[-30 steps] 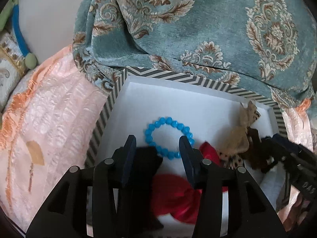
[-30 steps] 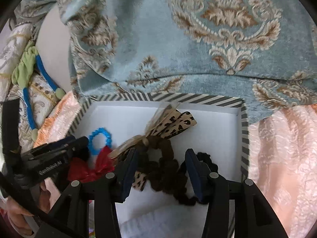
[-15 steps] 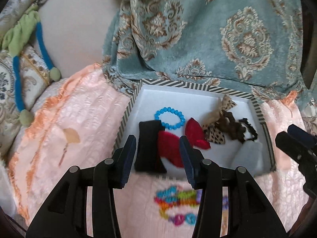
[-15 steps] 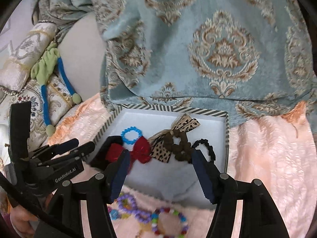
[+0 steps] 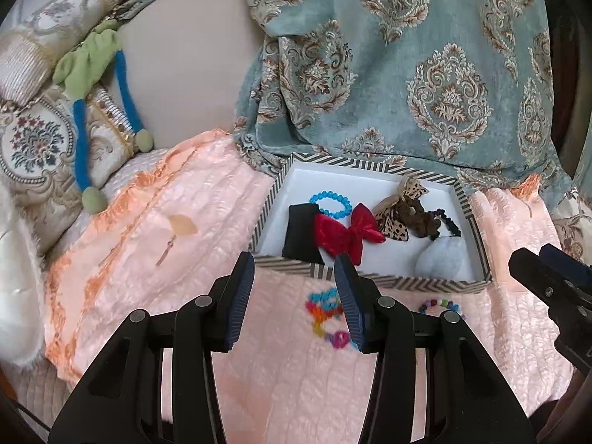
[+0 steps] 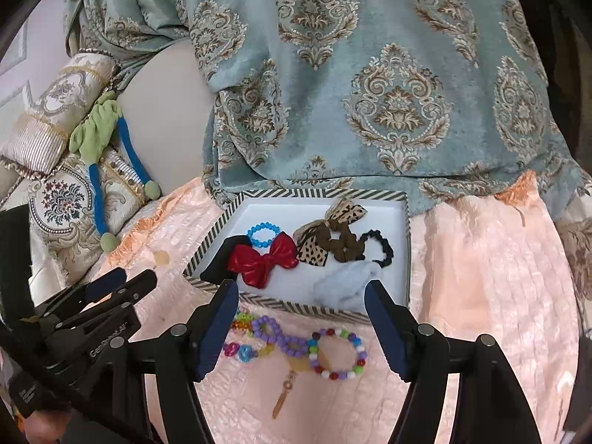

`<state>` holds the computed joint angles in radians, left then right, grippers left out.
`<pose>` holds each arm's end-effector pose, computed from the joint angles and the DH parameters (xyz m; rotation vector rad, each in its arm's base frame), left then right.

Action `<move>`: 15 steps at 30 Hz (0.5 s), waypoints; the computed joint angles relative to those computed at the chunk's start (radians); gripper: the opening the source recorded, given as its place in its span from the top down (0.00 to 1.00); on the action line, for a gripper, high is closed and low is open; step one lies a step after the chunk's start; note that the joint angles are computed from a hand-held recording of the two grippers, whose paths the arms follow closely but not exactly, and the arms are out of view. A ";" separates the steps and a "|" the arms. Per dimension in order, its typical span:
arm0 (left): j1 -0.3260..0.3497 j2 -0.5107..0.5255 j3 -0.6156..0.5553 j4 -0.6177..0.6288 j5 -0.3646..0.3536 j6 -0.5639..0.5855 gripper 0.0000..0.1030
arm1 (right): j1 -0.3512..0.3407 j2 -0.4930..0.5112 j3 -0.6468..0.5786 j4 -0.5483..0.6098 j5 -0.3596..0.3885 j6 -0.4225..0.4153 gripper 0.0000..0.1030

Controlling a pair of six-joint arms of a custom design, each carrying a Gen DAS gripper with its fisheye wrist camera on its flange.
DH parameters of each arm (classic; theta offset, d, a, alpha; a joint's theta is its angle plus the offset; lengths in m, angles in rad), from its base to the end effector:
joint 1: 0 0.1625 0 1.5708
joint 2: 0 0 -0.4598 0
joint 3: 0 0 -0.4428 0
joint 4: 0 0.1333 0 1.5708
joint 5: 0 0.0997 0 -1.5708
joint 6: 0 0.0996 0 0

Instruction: Organize jewelry

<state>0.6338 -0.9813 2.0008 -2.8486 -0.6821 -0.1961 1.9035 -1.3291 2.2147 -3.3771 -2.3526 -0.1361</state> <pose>-0.3587 -0.5250 0.1323 0.7245 2.2718 -0.8690 0.2252 -0.4585 0.3027 0.0737 -2.2437 1.1743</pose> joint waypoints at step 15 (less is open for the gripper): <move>-0.070 -0.090 0.105 -0.019 0.049 -0.060 0.57 | 0.083 -0.002 0.037 -0.038 -0.095 0.013 0.28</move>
<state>0.5640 -1.0718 2.1059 -2.8679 -0.6333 -0.2558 1.9869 -1.3308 2.2519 -3.4150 -2.4472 -0.1231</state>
